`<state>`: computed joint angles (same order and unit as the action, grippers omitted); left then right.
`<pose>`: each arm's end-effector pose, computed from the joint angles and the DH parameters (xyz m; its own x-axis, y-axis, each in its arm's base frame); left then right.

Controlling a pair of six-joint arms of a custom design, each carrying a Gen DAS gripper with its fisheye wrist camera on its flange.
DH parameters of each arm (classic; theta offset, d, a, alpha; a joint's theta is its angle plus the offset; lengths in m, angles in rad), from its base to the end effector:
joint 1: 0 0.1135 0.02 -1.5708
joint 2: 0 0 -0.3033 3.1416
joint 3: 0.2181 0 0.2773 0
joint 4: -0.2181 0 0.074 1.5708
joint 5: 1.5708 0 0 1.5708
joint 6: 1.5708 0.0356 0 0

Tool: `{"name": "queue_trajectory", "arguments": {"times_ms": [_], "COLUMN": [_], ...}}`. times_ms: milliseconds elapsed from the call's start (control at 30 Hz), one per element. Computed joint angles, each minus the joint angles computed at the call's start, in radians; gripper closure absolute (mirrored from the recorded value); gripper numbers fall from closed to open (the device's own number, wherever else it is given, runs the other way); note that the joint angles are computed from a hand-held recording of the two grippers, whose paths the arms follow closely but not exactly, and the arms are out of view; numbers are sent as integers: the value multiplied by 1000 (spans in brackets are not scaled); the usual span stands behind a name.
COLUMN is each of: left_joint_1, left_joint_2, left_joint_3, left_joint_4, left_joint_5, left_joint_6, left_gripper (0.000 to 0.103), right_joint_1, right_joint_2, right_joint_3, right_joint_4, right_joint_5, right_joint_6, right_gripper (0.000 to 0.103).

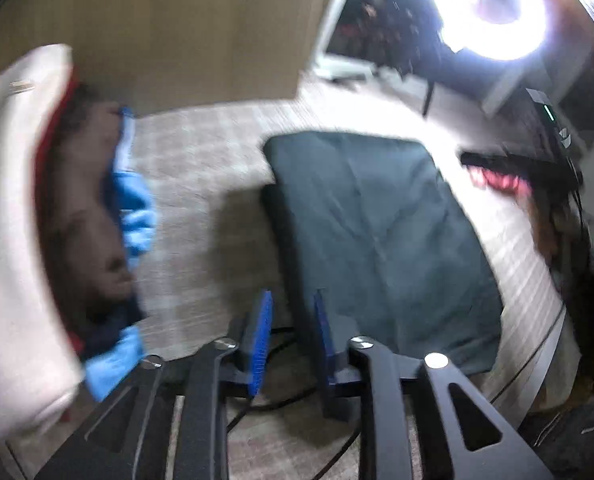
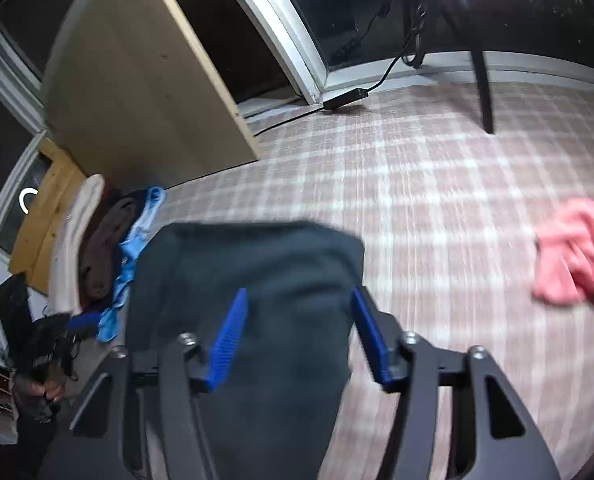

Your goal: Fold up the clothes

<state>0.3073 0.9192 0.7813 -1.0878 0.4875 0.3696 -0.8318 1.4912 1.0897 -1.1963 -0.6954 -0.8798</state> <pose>0.1462 0.0289 0.2776 -0.8784 0.0561 -0.4747 0.2157 0.9328 -0.2888 0.1959 -0.1811 0.2640 -0.8754 0.0822 -0.4763 -0.1497 0.8908 0.4290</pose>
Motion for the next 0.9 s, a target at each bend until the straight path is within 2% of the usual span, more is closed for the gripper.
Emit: {"name": "queue_trajectory", "arguments": {"times_ms": [100, 167, 267, 400, 467, 600, 800, 900], "left_joint_1": [74, 26, -55, -190, -244, -270, -265, -293], "left_joint_2": [51, 85, 148, 238, 279, 291, 318, 338], "left_joint_3": [9, -5, -24, -44, -53, -59, -43, -34], "left_joint_4": [-24, 17, 100, 222, 266, 304, 296, 293], "left_joint_5": [81, 90, 104, 35, -8, -62, -81, -89], "left_joint_6": [54, 3, -85, -205, -242, -293, -341, -366], "left_gripper": [69, 65, 56, 54, 54, 45, 41, 40], "right_joint_1": [-101, -187, -243, -273, -260, -172, -27, 8], "right_joint_2": [-66, -90, -110, -84, -67, -29, 58, 125], "right_joint_3": [-51, -74, -101, -97, -88, -76, -66, -42], "right_joint_4": [-89, -129, -129, -152, -150, -99, 2, 1], "right_joint_5": [18, 48, 79, 89, 83, 95, 115, 100], "right_joint_6": [-97, -161, -180, -185, -171, -111, -38, -41], "right_gripper": [46, 46, 41, 40, 38, 36, 36, 36]}}
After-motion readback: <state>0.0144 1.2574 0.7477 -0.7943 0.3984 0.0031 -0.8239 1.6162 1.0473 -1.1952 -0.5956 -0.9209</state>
